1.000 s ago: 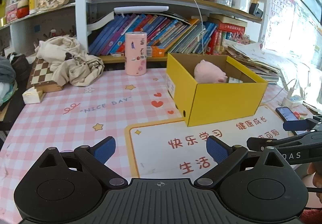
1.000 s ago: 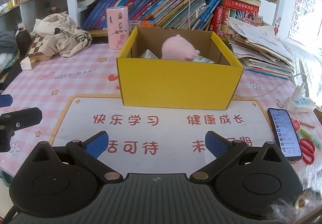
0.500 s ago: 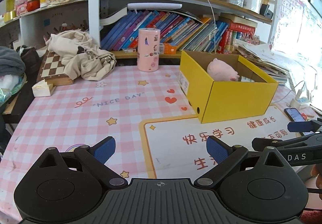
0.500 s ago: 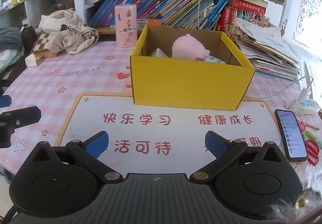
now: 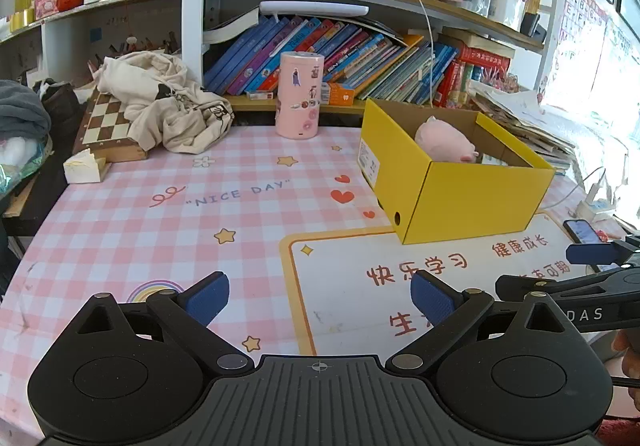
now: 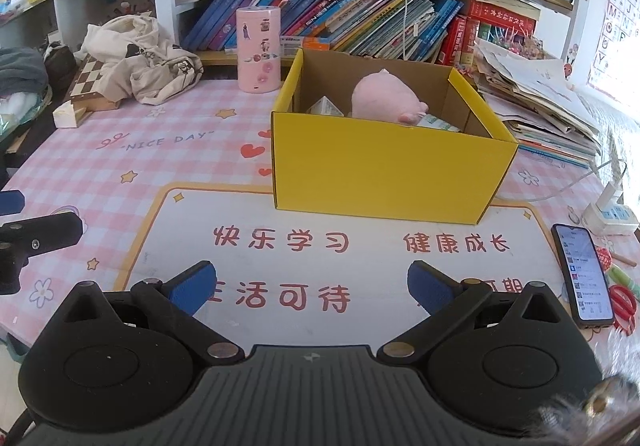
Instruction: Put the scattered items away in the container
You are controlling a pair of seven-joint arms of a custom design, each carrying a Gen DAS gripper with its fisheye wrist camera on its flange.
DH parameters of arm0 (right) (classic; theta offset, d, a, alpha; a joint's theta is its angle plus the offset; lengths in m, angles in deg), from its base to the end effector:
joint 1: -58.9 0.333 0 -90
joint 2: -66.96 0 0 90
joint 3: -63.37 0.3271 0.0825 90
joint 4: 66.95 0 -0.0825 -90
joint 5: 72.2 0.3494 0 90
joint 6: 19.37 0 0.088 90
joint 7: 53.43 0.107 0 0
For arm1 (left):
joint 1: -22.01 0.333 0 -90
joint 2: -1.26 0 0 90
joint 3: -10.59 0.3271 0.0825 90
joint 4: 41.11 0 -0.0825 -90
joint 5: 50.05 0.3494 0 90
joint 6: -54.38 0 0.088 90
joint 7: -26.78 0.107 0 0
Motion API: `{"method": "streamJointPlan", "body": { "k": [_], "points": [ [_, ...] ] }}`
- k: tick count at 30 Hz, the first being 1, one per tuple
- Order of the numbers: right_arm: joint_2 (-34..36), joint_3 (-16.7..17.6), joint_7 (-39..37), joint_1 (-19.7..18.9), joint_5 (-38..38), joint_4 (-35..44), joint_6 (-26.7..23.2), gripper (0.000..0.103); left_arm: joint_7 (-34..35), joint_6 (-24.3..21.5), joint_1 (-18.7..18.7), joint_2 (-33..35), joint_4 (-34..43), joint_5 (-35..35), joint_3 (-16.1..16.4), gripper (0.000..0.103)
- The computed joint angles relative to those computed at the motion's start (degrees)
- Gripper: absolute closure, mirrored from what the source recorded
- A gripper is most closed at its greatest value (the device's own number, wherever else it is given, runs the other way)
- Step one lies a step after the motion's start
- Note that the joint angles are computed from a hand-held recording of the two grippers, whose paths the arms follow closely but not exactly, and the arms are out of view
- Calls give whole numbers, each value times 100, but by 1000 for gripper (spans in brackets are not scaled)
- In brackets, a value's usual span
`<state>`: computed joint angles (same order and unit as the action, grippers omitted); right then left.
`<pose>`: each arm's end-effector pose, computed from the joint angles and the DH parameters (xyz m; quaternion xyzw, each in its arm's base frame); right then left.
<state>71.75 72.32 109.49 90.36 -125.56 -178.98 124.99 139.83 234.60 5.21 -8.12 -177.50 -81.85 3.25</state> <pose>0.4418 0.3823 0.5112 -0.6730 0.6232 -0.2851 0.2783 0.4625 -0.1596 0.5208 -0.5394 0.7136 -0.3875 0.2230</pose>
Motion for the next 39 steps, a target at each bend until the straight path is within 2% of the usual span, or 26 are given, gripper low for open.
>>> {"method": "streamJointPlan", "body": {
  "k": [4,9,17,27,29,33,35,39],
  "points": [
    [7,5,-39,6,28,12,-15,0,153,-32,-121,-7,13,-178,96,0],
    [10,2,-28,13,26,16,-21,0,451,-32,-275,-12,44,-475,203,0],
    [9,-1,-33,12,27,13,-14,0,362,-35,-124,-12,34,-402,63,0],
    [-3,-1,6,11,5,-18,-8,0,726,9,-319,-6,67,-735,180,0],
    [-6,0,-4,8,12,-20,-8,0,659,93,-236,-10,31,-642,77,0],
    [-15,2,3,1,5,-39,2,0,124,274,194,-21,-88,86,-305,0],
    [-12,4,-5,0,13,-30,-3,0,1,257,161,-27,-104,234,-257,0],
    [-16,5,-2,-1,24,-37,-8,0,67,227,-148,-26,-94,146,35,0]
  ]
}}
